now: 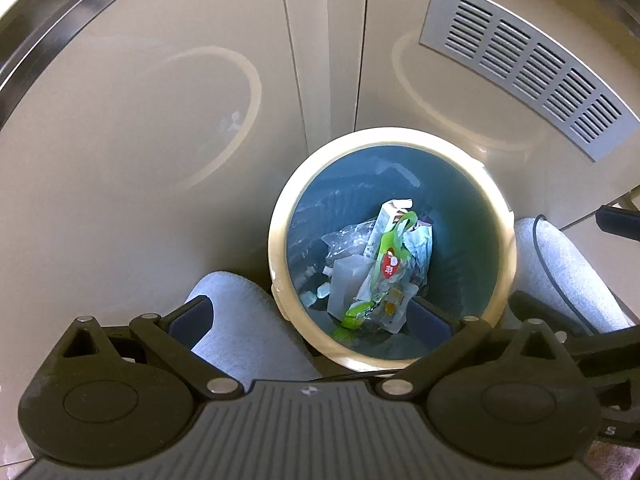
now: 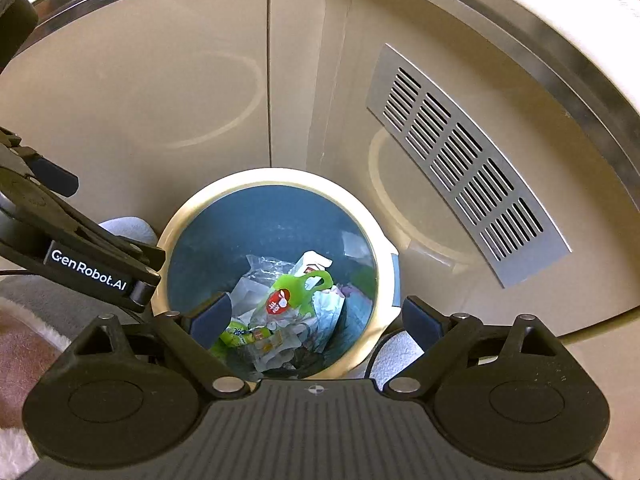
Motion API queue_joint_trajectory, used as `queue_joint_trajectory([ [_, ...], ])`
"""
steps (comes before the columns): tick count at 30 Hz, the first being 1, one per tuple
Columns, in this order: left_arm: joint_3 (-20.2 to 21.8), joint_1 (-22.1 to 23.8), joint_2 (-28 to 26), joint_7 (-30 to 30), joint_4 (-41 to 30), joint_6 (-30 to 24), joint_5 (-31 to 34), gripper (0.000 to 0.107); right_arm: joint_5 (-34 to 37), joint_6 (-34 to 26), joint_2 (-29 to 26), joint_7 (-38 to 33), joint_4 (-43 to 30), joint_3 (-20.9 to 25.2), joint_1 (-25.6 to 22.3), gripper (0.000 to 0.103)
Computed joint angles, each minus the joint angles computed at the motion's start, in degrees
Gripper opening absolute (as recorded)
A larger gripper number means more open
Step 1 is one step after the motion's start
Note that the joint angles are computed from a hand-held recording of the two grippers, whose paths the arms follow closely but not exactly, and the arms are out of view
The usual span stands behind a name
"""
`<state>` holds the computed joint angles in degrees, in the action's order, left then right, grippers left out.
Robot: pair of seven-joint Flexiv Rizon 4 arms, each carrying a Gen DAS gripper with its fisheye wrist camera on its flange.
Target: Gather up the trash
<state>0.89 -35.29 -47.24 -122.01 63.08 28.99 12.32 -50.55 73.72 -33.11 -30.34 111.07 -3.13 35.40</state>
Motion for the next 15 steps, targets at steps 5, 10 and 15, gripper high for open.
queue_joint_trajectory([
  [5, 0.0, 0.3, -0.6, -0.8, -0.5, -1.6, -0.7, 0.103, 2.0, -1.2, -0.5, -2.1, -0.8, 1.2, -0.6, 0.093],
  [10, 0.1, 0.4, -1.6, -2.0, -1.4, -3.1, -1.0, 0.103, 4.1, -1.7, -1.1, -3.6, -1.4, 1.9, -0.8, 0.093],
  [15, 0.6, -0.1, -2.1, -2.1, -2.1, -2.9, 0.3, 0.103, 5.9, -1.9, -1.7, -5.0, -2.0, 2.0, -0.7, 0.093],
])
